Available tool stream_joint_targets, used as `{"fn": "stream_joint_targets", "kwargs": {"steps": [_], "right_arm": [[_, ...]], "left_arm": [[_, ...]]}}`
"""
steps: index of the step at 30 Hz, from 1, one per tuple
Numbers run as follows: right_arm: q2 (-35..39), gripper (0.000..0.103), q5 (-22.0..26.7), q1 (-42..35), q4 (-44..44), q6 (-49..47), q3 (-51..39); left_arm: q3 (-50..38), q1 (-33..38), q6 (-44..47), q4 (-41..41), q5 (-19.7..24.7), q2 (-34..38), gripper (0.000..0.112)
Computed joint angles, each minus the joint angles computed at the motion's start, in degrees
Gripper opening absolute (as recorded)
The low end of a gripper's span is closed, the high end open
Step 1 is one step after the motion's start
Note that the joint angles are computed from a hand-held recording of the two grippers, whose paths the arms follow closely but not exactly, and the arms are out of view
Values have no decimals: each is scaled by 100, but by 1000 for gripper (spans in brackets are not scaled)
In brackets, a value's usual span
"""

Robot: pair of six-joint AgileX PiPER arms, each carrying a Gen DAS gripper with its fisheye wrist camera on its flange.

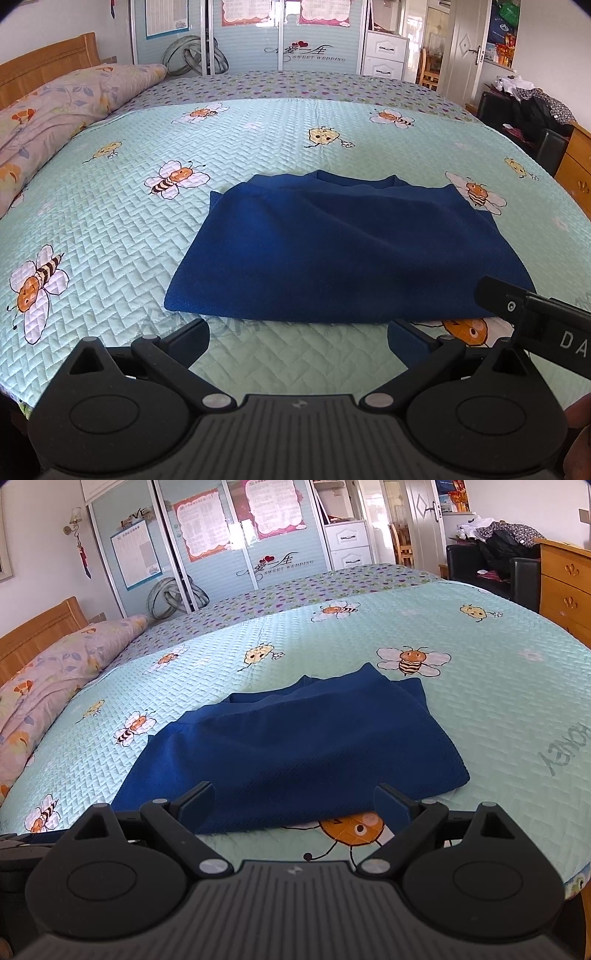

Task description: Fold clothes

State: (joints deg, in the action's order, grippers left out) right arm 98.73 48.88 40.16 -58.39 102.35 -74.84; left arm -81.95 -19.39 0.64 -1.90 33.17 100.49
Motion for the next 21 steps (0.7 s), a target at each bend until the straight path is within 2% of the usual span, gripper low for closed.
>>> {"fn": "stream_joint_targets", "kwargs": {"steps": [21], "right_arm": [[2,93,-35,8,-2,69,38]], "left_arm": [[104,-1,-10,17,-70,-37,102]]}}
